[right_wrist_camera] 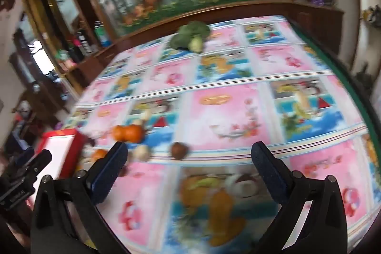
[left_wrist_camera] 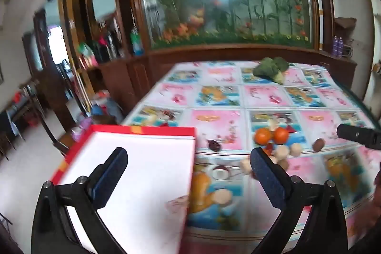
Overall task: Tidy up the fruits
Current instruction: 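Move both tools toward the oranges on the tablecloth, then grasp an orange with the left tool while the right tool grasps another orange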
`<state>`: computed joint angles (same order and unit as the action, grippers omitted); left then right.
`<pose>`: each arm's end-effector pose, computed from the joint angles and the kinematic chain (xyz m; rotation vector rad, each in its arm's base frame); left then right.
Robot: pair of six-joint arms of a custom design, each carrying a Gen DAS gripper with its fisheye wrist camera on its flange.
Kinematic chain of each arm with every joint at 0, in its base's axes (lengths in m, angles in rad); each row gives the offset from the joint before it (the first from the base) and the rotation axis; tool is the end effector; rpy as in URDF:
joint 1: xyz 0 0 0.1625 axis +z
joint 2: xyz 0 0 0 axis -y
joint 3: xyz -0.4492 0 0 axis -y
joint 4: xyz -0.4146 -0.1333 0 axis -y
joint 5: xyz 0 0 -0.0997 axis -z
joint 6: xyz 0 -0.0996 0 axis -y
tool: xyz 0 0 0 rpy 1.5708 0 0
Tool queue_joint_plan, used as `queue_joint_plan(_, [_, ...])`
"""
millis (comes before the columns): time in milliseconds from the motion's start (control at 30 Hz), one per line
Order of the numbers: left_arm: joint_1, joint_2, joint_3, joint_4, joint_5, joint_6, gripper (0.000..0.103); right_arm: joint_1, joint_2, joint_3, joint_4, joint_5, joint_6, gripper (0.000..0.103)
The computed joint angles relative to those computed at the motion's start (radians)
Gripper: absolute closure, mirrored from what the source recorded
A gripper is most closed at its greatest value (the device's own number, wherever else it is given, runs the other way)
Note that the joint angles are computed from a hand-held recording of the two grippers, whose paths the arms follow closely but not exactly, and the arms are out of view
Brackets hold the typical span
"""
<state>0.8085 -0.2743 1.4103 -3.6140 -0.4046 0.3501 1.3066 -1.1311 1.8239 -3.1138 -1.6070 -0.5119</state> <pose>-0.3203 -0.6611 -0.0375 0.4816 1.9257 -1.1569 -0.0448 -0.6621 0.3134 0.2984 -2.5690 1.0660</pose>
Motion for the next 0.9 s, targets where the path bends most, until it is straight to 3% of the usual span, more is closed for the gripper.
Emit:
queue_joint_plan(67, [0.002, 0.003, 0.003, -0.001, 0.002, 0.029, 0.001, 0.015, 0.002, -0.005, 0.044, 0.006, -0.018, 0.0])
queue_joint_plan(167, [0.008, -0.029, 0.033, 0.181, -0.005, -0.093, 0.001, 0.032, 0.016, 0.001, 0.047, -0.004, -0.069, 0.0])
queue_joint_plan(300, [0.006, -0.061, 0.062, 0.268, -0.029, -0.147, 0.001, 0.05, 0.033, -0.022, 0.118, -0.021, -0.102, 0.0])
queue_joint_plan(433, [0.03, -0.088, 0.028, 0.481, -0.13, -0.211, 0.001, 0.064, 0.056, -0.048, 0.105, -0.025, -0.143, 0.0])
queue_joint_plan(567, [0.054, -0.076, -0.054, 0.668, -0.185, -0.236, 0.001, 0.081, 0.121, -0.164, 0.177, -0.072, -0.116, 0.0])
queue_joint_plan(633, [0.072, -0.079, -0.086, 0.763, -0.241, -0.287, 0.001, 0.098, 0.163, -0.202, 0.174, -0.115, -0.163, 0.0])
queue_joint_plan(767, [0.084, -0.084, -0.103, 0.818, -0.26, -0.302, 0.001, 0.124, 0.229, -0.261, 0.223, -0.174, -0.186, 0.019])
queue_joint_plan(867, [0.087, -0.08, -0.116, 0.833, -0.267, -0.277, 0.001, 0.127, 0.252, -0.274, 0.201, -0.201, -0.199, 0.02])
queue_joint_plan(900, [0.089, -0.074, -0.129, 0.852, -0.271, -0.271, 0.002, 0.125, 0.255, -0.278, 0.202, -0.202, -0.195, 0.026])
